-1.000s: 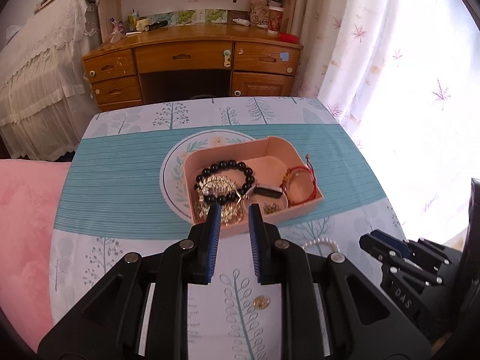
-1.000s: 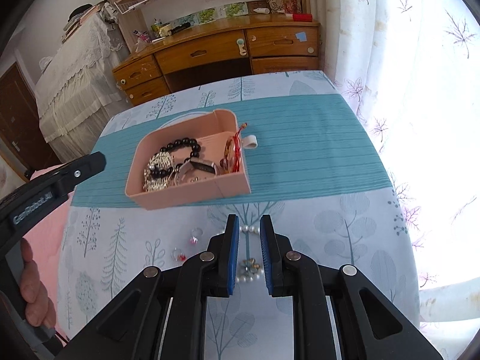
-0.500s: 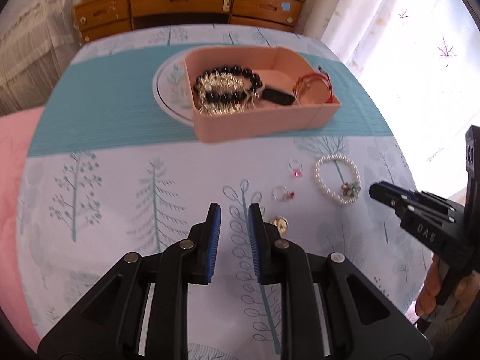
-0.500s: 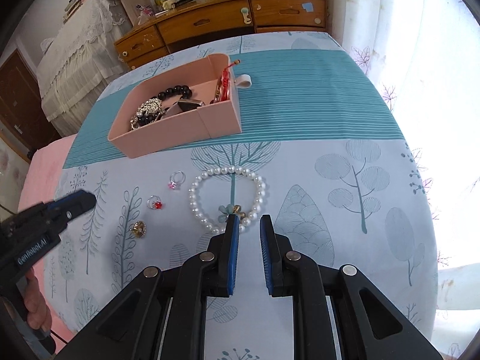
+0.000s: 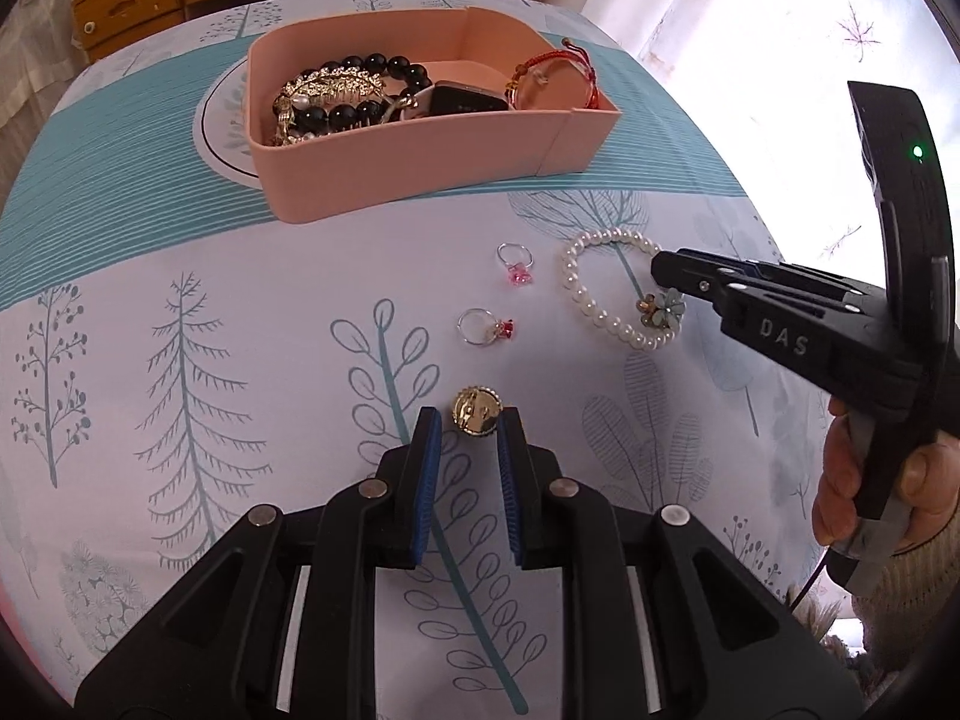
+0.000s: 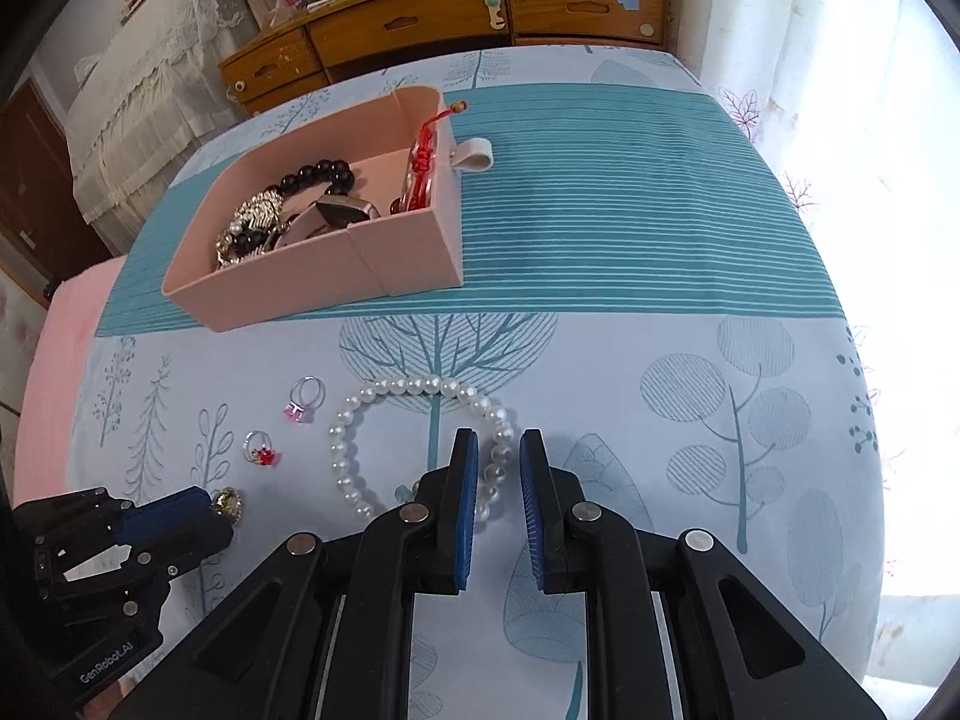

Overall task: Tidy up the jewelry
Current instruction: 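Grasp the gold coin with the left tool while the right tool grasps the pearl bracelet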

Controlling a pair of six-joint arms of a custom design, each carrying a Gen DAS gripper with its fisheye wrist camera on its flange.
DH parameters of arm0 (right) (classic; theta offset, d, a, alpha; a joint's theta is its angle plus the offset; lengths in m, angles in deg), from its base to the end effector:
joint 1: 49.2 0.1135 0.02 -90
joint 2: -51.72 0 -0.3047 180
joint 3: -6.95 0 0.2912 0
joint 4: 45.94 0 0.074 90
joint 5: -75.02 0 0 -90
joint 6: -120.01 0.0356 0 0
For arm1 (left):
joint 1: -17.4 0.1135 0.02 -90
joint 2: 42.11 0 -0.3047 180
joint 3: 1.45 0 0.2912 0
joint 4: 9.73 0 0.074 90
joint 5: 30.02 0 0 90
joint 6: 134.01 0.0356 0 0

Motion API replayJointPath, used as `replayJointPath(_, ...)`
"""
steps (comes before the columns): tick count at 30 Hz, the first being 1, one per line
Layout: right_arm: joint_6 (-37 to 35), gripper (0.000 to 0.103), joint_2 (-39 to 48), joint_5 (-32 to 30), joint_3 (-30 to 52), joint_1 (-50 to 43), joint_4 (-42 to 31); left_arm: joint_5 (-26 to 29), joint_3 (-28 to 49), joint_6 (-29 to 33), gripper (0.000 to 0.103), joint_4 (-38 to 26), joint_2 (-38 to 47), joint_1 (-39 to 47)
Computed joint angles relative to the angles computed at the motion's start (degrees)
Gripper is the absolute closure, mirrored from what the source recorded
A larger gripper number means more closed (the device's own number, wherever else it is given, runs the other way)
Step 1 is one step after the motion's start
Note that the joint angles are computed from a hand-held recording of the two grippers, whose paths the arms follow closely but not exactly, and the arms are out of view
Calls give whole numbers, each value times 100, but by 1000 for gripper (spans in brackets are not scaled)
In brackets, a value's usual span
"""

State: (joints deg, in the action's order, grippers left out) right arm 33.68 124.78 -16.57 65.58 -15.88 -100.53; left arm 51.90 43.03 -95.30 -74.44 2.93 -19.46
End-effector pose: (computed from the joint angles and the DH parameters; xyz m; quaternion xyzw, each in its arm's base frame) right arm 0.2104 0.1395 0.2301 -0.2540 0.9498 0.0707 0.1683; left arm 0.1163 -0.0809 0.2270 -0.1373 0.9648 -0.0991 0.2013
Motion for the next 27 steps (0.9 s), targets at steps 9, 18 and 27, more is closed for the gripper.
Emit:
replayJointPath(9, -242, 95, -21, 530, -125, 387, 200, 5, 198, 312, 66, 167, 469, -81)
replayJointPath(18, -402, 95, -372, -67, -126, -191, 95, -477, 452, 201, 73, 24, 1049, -399)
replayJointPath(27, -599, 96, -916, -879, 463, -575, -521, -528, 464, 130, 87, -171, 906, -278)
